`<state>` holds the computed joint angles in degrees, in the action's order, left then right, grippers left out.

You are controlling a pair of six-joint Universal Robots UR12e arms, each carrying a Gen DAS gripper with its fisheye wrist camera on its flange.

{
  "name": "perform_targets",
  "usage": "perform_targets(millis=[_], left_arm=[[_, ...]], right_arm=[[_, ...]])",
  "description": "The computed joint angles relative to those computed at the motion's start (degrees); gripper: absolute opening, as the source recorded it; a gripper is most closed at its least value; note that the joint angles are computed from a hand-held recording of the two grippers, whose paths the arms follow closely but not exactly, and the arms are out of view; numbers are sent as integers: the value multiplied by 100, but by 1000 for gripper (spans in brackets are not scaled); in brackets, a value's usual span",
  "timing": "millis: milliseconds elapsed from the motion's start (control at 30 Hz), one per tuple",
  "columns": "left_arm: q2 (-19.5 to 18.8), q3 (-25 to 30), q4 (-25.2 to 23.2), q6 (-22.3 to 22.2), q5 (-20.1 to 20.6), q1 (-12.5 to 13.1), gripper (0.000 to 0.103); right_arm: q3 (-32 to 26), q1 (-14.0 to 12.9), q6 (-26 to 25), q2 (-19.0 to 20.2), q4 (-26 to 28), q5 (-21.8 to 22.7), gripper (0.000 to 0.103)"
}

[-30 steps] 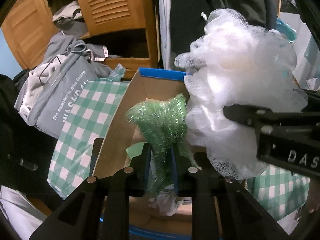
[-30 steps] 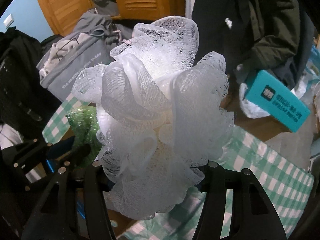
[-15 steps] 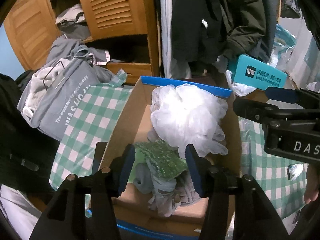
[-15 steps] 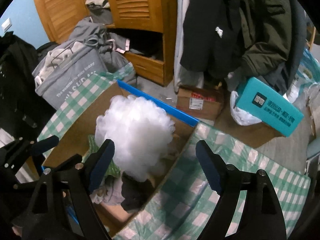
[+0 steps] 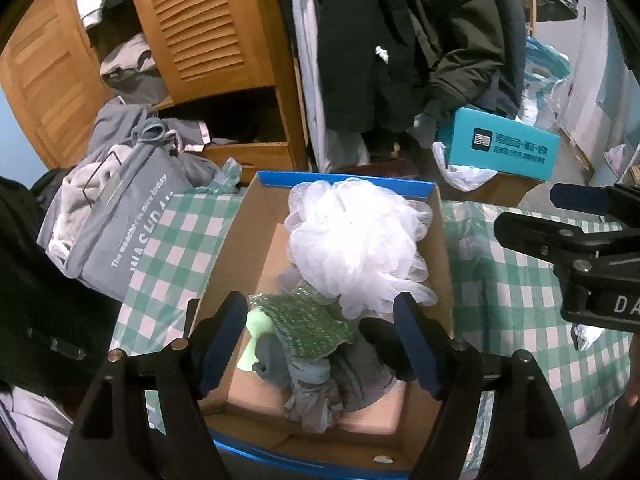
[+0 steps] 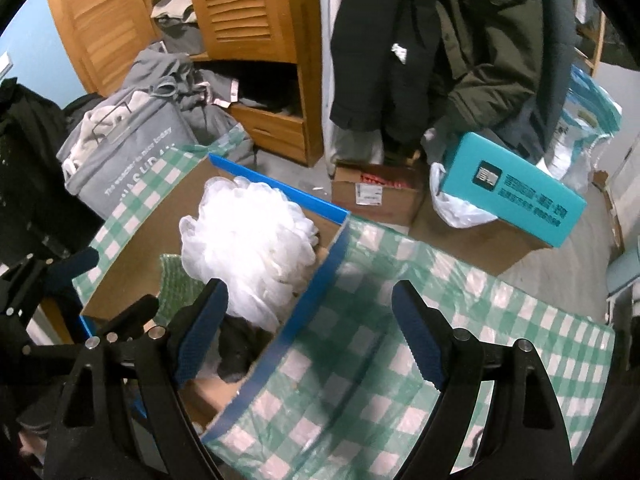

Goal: Organize soft objects
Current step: 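Lower the puff and scrubber into the box and open both grippers, then move the right gripper out of the box to the light-blue cloth bundle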

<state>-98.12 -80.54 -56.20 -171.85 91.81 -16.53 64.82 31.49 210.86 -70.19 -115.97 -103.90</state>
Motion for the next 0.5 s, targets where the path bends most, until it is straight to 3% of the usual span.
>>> perform_targets(millis=[500], left_arm=[[17,25,39,332,-53,-300,82]], right_arm=[[852,-111,558,-638,40,-34,84]])
